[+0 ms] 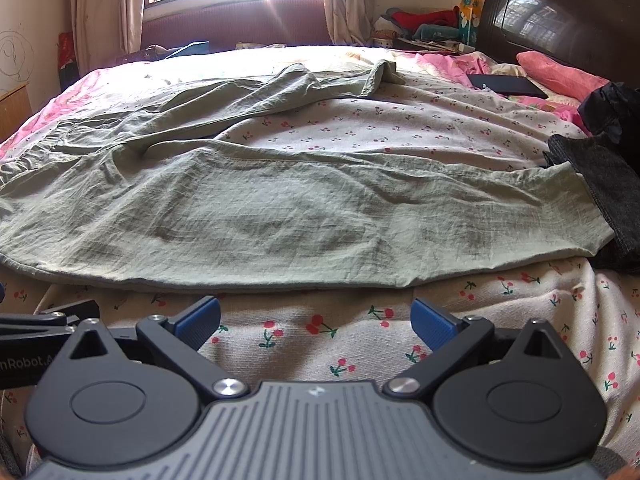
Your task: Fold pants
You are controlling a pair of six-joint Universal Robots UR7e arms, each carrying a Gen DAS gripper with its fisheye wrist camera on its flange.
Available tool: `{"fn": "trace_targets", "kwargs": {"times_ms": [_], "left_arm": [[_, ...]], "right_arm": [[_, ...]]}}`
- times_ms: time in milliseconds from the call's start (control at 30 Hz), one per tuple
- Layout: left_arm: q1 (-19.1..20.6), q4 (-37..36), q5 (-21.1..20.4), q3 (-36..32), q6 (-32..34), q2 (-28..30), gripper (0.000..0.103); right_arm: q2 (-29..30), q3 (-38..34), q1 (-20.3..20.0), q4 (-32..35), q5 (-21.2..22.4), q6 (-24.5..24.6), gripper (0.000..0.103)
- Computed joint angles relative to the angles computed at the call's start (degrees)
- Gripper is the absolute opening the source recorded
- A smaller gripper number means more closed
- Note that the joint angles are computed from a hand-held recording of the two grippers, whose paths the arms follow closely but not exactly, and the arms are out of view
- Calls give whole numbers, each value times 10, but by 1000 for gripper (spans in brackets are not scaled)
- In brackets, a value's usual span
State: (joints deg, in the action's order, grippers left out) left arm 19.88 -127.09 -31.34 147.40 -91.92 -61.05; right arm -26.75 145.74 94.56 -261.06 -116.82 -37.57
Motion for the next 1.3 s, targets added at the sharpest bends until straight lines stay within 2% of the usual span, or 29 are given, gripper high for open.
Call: {"fn": "trace_targets", "kwargs": {"times_ms": [1300], "left_arm": [[0, -20, 1, 3, 16, 3, 103]], "right_arm": [[-1, -4, -2, 16, -5, 3, 101]]}}
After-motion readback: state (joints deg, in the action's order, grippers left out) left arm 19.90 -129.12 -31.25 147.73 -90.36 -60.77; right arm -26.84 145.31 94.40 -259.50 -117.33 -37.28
